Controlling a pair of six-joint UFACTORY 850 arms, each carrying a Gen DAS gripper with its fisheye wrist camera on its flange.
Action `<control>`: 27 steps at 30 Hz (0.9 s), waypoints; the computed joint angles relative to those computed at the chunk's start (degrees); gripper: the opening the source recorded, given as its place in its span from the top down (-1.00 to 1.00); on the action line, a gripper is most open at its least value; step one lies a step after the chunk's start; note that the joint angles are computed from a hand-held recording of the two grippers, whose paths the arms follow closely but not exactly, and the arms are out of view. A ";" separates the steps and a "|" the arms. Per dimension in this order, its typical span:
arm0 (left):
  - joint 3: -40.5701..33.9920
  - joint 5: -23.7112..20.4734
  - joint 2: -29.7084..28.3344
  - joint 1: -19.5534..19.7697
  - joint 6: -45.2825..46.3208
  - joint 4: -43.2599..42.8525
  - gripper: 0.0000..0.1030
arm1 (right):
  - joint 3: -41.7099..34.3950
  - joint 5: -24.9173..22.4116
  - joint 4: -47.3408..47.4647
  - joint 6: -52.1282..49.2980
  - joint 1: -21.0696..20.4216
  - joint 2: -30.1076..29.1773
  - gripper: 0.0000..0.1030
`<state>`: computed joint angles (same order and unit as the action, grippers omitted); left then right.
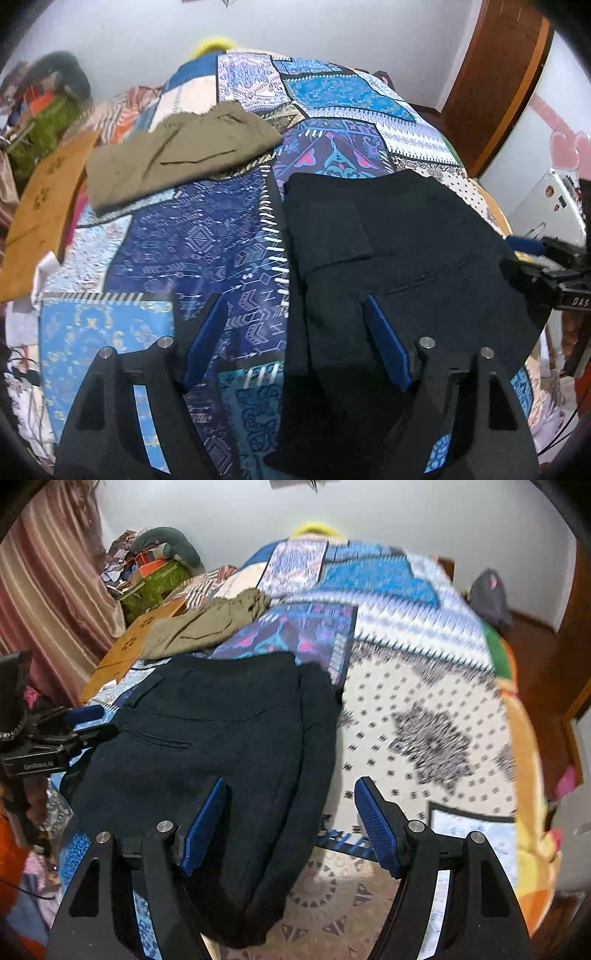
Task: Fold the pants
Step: 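Grasp the folded black pants with both grippers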
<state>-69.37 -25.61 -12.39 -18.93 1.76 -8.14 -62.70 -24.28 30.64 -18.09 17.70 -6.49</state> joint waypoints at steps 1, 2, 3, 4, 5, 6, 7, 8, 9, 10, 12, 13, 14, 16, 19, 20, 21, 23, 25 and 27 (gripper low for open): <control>-0.58 -0.58 -0.62 0.28 2.10 -2.80 -0.50 | -0.19 -0.77 2.57 -2.13 -0.50 -0.39 -0.41; -1.15 -1.23 -1.23 0.48 3.63 -4.93 -0.51 | -0.47 -1.67 4.67 -3.88 -0.99 -0.81 -0.47; -1.97 -2.27 -2.10 0.72 5.80 -7.49 -0.54 | -0.67 -2.70 7.25 -6.21 -1.62 -1.19 -0.50; -2.62 -3.14 -2.78 0.90 7.42 -9.21 -0.56 | -0.84 -3.74 10.14 -8.92 -2.25 -1.62 -0.50; -3.25 -3.93 -3.41 0.88 8.10 -9.86 -0.56 | -1.01 -4.80 12.57 -11.27 -2.81 -2.06 -0.51; -4.05 -4.72 -4.18 0.78 8.46 -10.00 -0.56 | -1.26 -5.81 13.97 -12.64 -3.24 -2.52 -0.53; -4.87 -5.50 -4.96 0.62 9.00 -10.13 -0.57 | -1.53 -6.64 14.62 -13.24 -3.58 -2.90 -0.56; -5.67 -6.31 -5.70 0.42 9.79 -10.24 -0.58 | -1.78 -7.44 15.16 -13.53 -3.84 -3.32 -0.59; -6.29 -7.01 -6.25 0.32 10.50 -10.42 -0.60 | -2.05 -8.45 16.02 -14.28 -4.14 -3.80 -0.63; -6.84 -7.68 -6.71 0.34 11.08 -10.84 -0.62 | -2.27 -9.48 17.25 -15.34 -4.50 -4.25 -0.64; -8.40 -9.92 -8.07 0.73 12.55 -12.73 -0.65 | -2.81 -11.72 19.43 -17.01 -5.31 -5.06 -0.65; -8.96 -11.05 -8.59 1.08 13.50 -14.07 -0.66 | -3.00 -12.79 20.65 -17.73 -5.66 -5.47 -0.66; -9.73 -12.31 -9.31 1.41 14.24 -15.33 -0.66 | -3.20 -13.53 21.33 -18.18 -5.89 -5.78 -0.69; -11.02 -14.91 -10.61 2.32 15.80 -18.32 -0.67 | -3.88 -14.62 21.18 -18.74 -5.98 -6.28 -0.74; -12.28 -18.13 -12.06 3.61 18.84 -23.59 -0.65 | -4.46 -15.73 21.74 -19.88 -5.83 -6.83 -0.74; -12.28 -18.16 -12.07 3.66 20.02 -24.55 -0.59 | -4.76 -15.98 21.98 -20.14 -5.70 -7.08 -0.74; -12.15 -17.78 -11.82 3.47 21.27 -25.09 -0.47 | -5.14 -16.20 21.69 -20.10 -5.56 -7.35 -0.74; -12.32 -16.78 -11.47 2.70 21.26 -23.62 -0.35 | -5.62 -16.57 21.89 -20.75 -5.39 -7.65 -0.65; -12.49 -15.28 -11.22 1.87 19.98 -21.00 -0.25 | -5.85 -16.62 21.77 -20.81 -5.06 -7.74 -0.49; -12.72 -13.91 -10.99 1.12 17.88 -18.24 -0.13 | -5.80 -16.07 21.09 -20.52 -4.54 -7.41 -0.25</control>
